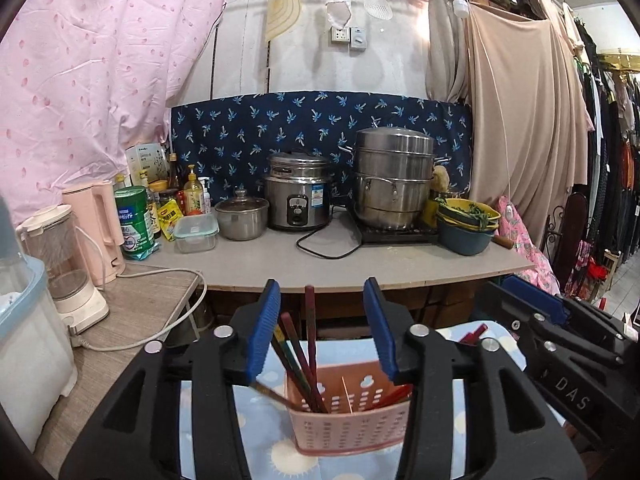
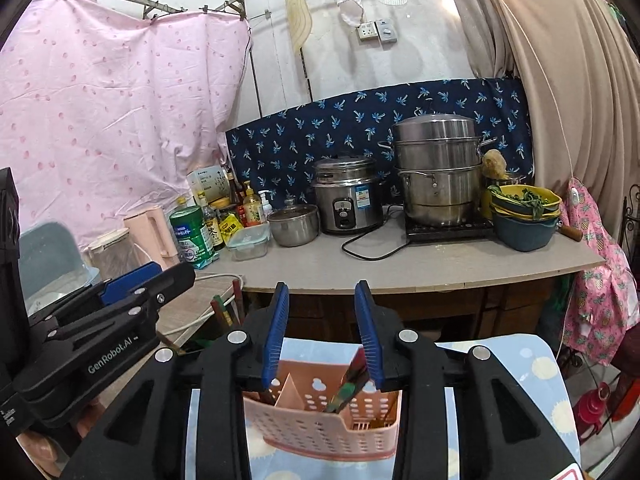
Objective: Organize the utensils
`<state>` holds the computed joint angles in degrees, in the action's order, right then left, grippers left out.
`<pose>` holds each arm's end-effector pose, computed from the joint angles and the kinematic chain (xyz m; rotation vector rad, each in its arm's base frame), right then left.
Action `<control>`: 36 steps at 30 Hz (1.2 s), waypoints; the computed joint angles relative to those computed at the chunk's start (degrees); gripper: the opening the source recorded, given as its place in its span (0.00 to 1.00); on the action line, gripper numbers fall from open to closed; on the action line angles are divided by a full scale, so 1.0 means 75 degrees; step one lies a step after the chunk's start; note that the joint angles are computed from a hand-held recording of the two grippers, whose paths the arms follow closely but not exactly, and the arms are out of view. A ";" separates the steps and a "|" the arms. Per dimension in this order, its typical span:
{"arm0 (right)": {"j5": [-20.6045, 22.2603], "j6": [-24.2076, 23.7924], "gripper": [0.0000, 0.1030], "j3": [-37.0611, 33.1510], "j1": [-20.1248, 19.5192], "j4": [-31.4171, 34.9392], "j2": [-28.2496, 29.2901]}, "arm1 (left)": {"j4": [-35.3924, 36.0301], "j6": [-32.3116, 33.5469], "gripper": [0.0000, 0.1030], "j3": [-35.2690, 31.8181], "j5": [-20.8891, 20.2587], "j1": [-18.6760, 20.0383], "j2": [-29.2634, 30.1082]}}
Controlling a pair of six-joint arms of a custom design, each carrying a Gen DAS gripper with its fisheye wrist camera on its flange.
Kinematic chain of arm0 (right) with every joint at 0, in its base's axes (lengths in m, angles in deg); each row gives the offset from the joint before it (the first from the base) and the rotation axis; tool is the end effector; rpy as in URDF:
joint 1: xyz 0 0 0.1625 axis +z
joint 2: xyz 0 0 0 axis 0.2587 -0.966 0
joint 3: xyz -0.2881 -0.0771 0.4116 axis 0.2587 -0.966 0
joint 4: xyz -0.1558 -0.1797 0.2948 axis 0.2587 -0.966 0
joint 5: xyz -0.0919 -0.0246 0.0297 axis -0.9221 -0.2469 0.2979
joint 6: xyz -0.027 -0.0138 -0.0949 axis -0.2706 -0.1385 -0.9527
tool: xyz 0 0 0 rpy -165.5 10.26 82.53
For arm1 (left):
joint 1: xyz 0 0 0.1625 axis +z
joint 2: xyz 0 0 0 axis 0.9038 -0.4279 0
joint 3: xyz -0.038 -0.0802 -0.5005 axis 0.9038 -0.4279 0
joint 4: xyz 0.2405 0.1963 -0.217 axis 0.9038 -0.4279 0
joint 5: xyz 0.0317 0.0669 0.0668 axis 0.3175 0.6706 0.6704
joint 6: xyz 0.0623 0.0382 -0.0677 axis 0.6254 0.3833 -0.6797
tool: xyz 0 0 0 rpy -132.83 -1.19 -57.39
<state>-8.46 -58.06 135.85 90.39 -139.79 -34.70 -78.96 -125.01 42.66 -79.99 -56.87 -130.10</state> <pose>0.2265 -0.3526 0.4475 1.0243 -2.3807 1.3420 -0.5303 -0.3049 0.1674 0.4171 1.9105 -1.4595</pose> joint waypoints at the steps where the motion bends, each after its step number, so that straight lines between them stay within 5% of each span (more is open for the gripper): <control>1: 0.0021 0.0027 0.34 0.0035 -0.0004 0.0101 -0.0100 | 0.0279 -0.0252 0.44 -0.0048 -0.0069 -0.0073 0.0016; 9: -0.0008 0.0043 0.37 0.0482 -0.0009 0.0474 -0.0844 | 0.1210 -0.1168 0.46 -0.0182 -0.0738 -0.0446 0.0077; 22: -0.0156 -0.0301 0.37 0.1324 -0.0277 0.1068 -0.2087 | 0.1138 -0.1659 0.46 0.0208 -0.1772 -0.1039 0.0169; 36: 0.0162 -0.0781 0.37 0.1980 -0.1430 0.2129 -0.3401 | 0.0235 -0.1680 0.46 0.0797 -0.2836 -0.1574 0.0362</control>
<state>-7.25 -63.92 150.70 79.67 -123.82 -60.21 -77.20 -137.61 48.63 -101.27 -68.68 -127.38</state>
